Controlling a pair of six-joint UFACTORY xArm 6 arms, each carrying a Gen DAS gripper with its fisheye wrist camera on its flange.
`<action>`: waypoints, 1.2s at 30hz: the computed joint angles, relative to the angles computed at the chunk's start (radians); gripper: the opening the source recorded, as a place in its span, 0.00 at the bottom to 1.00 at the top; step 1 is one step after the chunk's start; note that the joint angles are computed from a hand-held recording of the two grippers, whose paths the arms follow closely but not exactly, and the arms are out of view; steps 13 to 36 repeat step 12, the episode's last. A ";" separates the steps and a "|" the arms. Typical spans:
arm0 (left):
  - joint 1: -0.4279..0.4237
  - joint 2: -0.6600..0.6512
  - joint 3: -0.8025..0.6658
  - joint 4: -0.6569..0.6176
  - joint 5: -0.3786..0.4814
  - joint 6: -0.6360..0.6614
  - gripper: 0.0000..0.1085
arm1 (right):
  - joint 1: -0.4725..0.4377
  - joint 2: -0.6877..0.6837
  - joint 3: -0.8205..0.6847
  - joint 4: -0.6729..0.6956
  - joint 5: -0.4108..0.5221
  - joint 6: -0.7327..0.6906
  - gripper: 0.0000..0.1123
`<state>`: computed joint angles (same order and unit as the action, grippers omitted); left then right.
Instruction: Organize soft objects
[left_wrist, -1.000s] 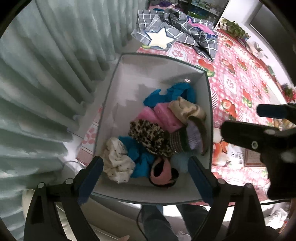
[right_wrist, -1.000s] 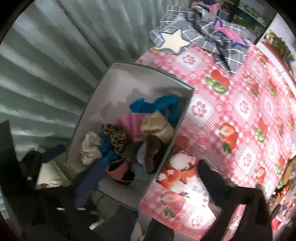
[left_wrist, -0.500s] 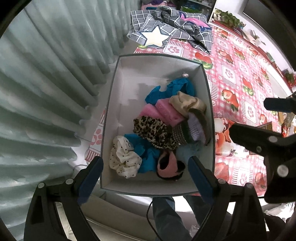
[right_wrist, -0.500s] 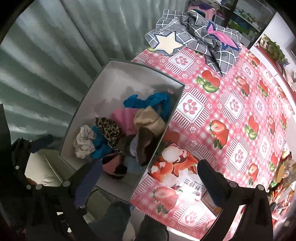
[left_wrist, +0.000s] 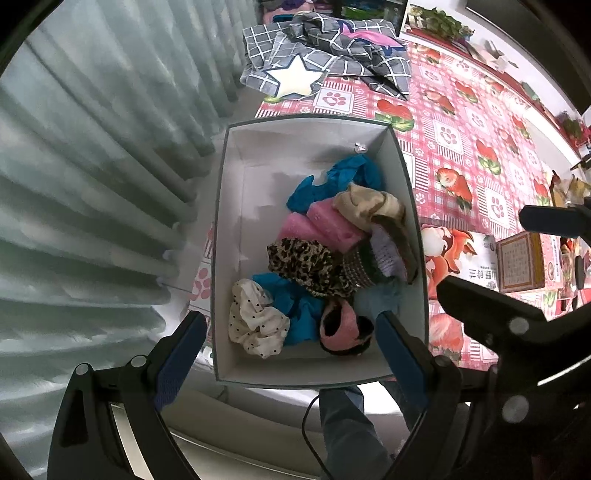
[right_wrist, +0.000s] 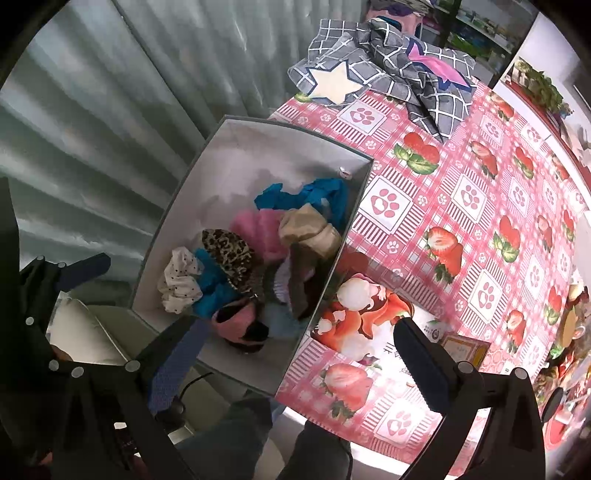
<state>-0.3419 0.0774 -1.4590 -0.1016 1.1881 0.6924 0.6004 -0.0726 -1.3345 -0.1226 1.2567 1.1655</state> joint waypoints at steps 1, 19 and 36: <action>0.001 0.002 -0.005 -0.002 0.002 0.003 0.87 | 0.002 0.000 -0.002 -0.005 0.002 0.008 0.92; 0.026 0.014 -0.040 -0.103 0.012 0.063 0.87 | 0.010 0.000 -0.019 -0.032 0.003 0.049 0.92; 0.026 0.014 -0.040 -0.103 0.012 0.063 0.87 | 0.010 0.000 -0.019 -0.032 0.003 0.049 0.92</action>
